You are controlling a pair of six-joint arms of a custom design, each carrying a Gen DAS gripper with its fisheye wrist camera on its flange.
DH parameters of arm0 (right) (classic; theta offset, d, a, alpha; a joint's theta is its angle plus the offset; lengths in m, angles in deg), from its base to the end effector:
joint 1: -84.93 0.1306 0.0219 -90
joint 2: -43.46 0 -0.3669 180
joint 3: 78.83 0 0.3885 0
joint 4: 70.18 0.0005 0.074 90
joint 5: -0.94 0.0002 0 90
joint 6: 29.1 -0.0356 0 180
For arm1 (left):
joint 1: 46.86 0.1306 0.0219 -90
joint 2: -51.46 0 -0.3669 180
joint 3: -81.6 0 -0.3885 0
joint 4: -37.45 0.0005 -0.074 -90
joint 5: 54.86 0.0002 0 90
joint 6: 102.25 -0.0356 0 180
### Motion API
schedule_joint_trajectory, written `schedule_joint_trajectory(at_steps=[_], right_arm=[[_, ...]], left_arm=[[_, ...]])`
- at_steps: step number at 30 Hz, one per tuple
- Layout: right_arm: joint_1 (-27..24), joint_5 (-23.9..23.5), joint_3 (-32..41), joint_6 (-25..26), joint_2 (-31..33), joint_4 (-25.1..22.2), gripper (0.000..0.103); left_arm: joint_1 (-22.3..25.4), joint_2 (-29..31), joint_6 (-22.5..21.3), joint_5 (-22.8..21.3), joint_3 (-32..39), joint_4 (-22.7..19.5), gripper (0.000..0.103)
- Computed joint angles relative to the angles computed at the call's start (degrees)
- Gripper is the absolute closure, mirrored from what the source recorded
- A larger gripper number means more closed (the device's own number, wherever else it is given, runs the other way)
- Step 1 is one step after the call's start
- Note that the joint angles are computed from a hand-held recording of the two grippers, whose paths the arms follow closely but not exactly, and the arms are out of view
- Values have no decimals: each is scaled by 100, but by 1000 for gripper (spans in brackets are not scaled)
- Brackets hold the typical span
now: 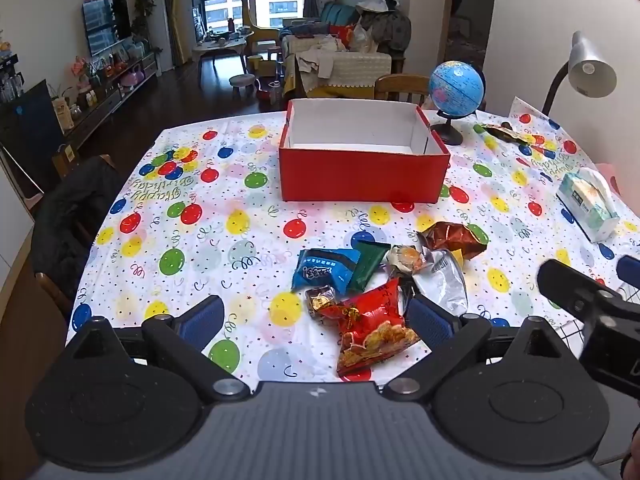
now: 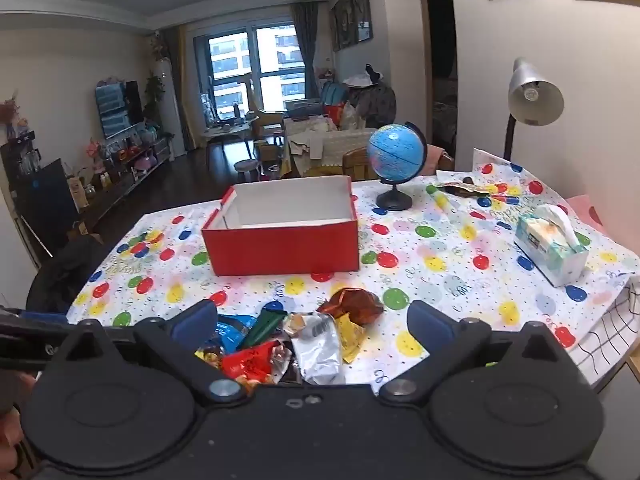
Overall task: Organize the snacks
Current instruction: 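Move both tools toward the snack pile in front of the red box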
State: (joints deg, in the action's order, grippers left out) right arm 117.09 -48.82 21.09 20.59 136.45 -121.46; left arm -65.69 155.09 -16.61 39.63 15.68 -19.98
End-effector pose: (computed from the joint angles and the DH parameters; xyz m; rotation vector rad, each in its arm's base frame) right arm 0.4349 0.2457 0.4730 0.4745 2.0819 -0.0986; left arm 0.5337 -0.1855 0.4774 0.5182 2.3414 -0.2123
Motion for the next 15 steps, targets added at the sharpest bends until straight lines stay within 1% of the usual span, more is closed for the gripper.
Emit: schedule_joint_trajectory(at_steps=[1, 2, 4, 5, 6, 7, 11, 15], right_arm=[[0, -6, 8, -1, 6, -26, 2], [0, -10, 10, -22, 3, -46, 2], [41, 33, 153, -11, 79, -178, 2], [40, 29, 122, 0, 57, -123, 2], [53, 43, 123, -11, 53, -118, 2], [4, -137, 18, -68, -14, -8, 2], [6, -124, -184, 8, -86, 173, 2], [23, -84, -186, 3, -80, 172, 2]], left_arm=[[3, -10, -20, 11, -14, 3, 3], [-16, 56, -6, -33, 97, -103, 3], [5, -56, -8, 15, -40, 25, 3], [7, 16, 24, 24, 88, -107, 3], [12, -36, 23, 33, -15, -25, 3], [4, -39, 23, 31, -12, -36, 3], [-1, -94, 34, 55, -72, 1, 3], [-16, -96, 47, 37, -57, -9, 3]])
